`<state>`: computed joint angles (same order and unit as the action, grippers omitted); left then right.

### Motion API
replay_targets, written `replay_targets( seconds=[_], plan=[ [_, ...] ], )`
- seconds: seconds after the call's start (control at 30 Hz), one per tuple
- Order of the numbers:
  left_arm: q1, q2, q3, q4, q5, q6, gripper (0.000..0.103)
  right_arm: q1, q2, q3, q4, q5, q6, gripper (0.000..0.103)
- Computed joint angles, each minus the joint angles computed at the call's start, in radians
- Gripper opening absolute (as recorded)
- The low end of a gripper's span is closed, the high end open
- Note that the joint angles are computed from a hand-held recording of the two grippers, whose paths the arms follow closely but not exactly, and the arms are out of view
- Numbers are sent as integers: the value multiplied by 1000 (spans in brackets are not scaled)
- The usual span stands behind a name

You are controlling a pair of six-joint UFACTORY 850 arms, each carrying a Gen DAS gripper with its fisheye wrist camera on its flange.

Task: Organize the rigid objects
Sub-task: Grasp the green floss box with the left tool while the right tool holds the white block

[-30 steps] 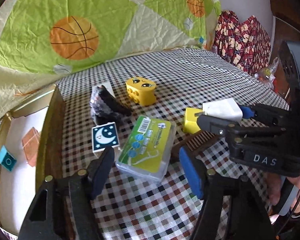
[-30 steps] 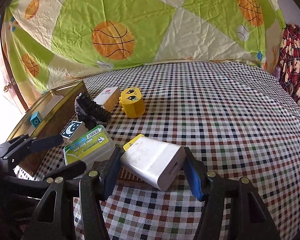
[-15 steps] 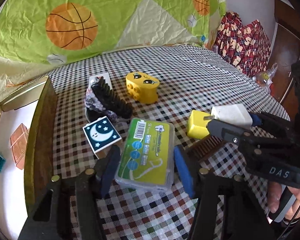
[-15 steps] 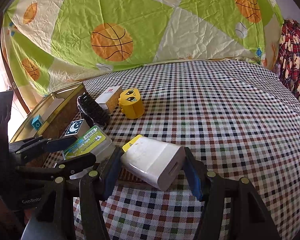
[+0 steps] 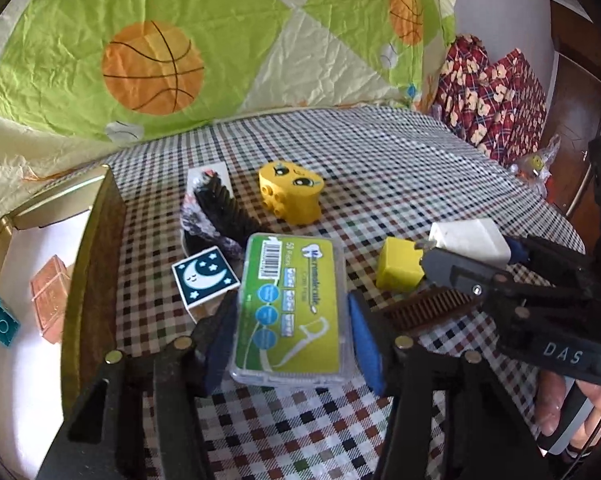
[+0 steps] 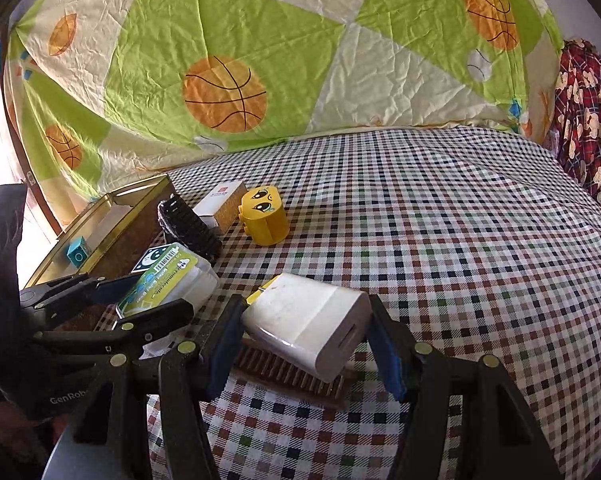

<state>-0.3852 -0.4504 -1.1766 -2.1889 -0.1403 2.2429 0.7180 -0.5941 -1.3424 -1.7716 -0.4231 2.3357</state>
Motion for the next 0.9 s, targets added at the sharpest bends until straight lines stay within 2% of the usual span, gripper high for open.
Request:
replay_targets(
  seconds=[0.07, 0.27, 0.47, 0.63, 0.9],
  plan=[
    [0, 4, 6, -98, -14, 94, 54, 2, 0, 0, -5, -6, 5, 62],
    [3, 13, 17, -213, -43, 200, 54, 9, 13, 22, -113, -26, 95, 62],
    [-4, 38, 54, -513, -86, 501, 54, 13, 18, 32, -154, -42, 132, 62],
    [-8, 57, 82, -672, -131, 662, 54, 16, 21, 40, -182, -59, 159, 62],
    [-9, 91, 138, -818, -231, 800, 54, 25, 27, 55, -227, -93, 194, 62]
  ],
)
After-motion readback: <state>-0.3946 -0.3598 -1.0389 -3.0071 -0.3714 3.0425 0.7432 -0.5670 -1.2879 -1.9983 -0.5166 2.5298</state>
